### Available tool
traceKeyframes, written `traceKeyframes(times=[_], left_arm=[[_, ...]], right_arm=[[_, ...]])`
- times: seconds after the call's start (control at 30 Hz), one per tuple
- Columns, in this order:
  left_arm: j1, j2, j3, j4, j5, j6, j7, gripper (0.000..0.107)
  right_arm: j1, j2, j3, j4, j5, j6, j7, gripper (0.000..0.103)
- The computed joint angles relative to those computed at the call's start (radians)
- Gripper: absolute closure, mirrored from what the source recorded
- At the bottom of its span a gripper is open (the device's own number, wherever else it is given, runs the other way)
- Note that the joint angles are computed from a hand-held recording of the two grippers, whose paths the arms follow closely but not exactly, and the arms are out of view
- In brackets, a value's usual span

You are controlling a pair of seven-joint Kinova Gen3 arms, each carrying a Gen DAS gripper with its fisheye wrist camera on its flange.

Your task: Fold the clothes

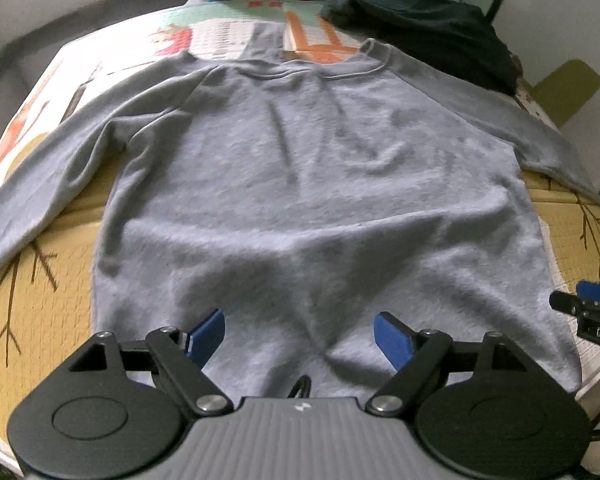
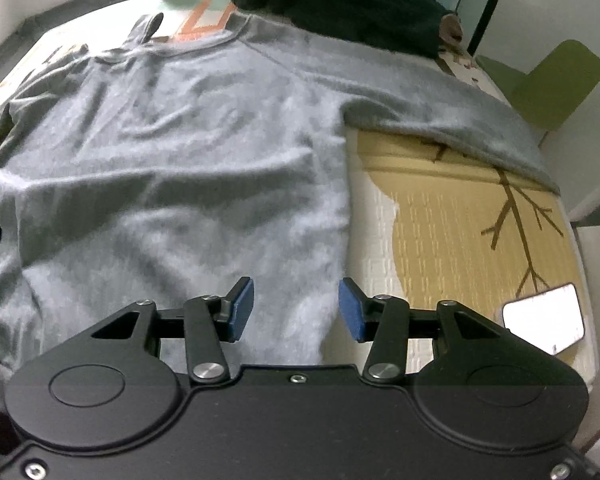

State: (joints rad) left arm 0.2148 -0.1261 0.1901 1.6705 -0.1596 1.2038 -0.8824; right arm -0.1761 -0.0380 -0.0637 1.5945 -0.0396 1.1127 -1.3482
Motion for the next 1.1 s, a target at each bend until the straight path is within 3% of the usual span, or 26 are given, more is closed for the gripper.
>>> traceKeyframes(times=[0.2, 0.57, 0.83, 1.0, 1.1], left_arm=[[-0.011, -0.050, 0.021, 0.036, -0.045, 0.035, 0.064, 0.023], [-0.075, -0.182, 0.026, 0.148, -0.022, 0.078, 0.129, 0.023], [-0.137, -0.249, 0.066, 0.201, -0.049, 0.111, 0.185, 0.023], [-0.140, -0.270, 0.051, 0.207, -0.046, 0.148, 0.149, 0.023], [-0.141, -0.303, 0.017, 0.234, -0.010, 0.125, 0.117, 0.023]], right_arm=[[0.001, -0.022, 0.002, 0.012, -0.007, 0.039, -0.009, 0.056], [0.047, -0.070, 0.043, 0.048, -0.075, 0.088, 0.054, 0.046], [0.072, -0.080, 0.052, 0.092, -0.091, 0.117, 0.078, 0.045], [0.065, -0.094, 0.039, 0.117, -0.074, 0.101, 0.065, 0.044], [0.058, -0.103, 0.030, 0.129, -0.058, 0.091, 0.047, 0.043]])
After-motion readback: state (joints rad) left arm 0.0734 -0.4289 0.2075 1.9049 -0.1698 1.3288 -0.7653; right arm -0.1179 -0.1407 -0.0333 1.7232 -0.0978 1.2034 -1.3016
